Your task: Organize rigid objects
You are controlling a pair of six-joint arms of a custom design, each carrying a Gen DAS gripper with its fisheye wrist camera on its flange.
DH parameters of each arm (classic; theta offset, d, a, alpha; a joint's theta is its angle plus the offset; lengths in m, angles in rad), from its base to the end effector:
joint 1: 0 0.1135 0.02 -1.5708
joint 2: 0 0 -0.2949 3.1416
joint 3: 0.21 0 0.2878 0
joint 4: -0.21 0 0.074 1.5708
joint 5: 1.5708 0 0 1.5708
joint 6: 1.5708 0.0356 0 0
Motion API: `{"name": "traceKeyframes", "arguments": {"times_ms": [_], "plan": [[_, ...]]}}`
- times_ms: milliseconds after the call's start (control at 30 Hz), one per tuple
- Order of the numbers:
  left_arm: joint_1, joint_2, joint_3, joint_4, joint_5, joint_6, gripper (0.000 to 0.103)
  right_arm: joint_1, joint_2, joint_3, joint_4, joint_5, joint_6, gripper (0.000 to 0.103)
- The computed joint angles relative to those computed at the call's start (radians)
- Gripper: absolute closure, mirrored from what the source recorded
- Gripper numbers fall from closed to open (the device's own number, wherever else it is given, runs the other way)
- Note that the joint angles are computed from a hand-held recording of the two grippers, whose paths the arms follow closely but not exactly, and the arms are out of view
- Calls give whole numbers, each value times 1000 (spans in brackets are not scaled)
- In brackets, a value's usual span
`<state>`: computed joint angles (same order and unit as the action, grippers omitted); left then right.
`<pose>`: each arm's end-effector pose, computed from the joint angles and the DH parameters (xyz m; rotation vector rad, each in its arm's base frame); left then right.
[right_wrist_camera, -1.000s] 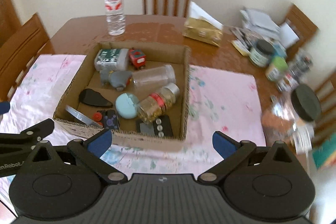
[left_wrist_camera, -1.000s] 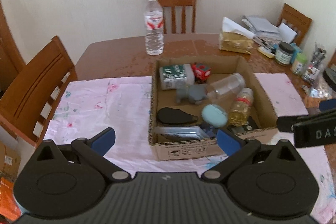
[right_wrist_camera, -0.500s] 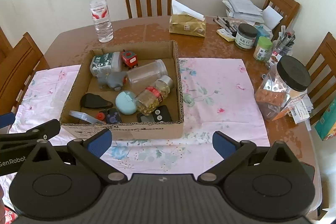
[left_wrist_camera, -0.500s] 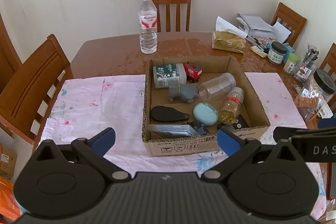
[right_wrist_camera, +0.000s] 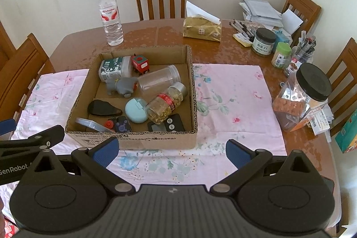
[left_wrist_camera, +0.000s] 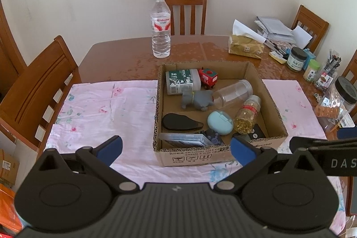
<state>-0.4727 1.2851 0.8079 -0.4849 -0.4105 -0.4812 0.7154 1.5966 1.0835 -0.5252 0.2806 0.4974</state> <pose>0.2517 -0.1128 0.2330 -0.1685 2.4188 0.0986 0.2761 0.2269 0.2292 -0.1796 2.5428 0.1003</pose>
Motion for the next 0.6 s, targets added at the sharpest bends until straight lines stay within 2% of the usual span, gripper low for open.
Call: {"name": "traceKeyframes", "arguments": {"times_ms": [600], "plan": [[-11,3,17,-27,-21,-22,1,-6,-14,-7,4,7,-9,0]]}}
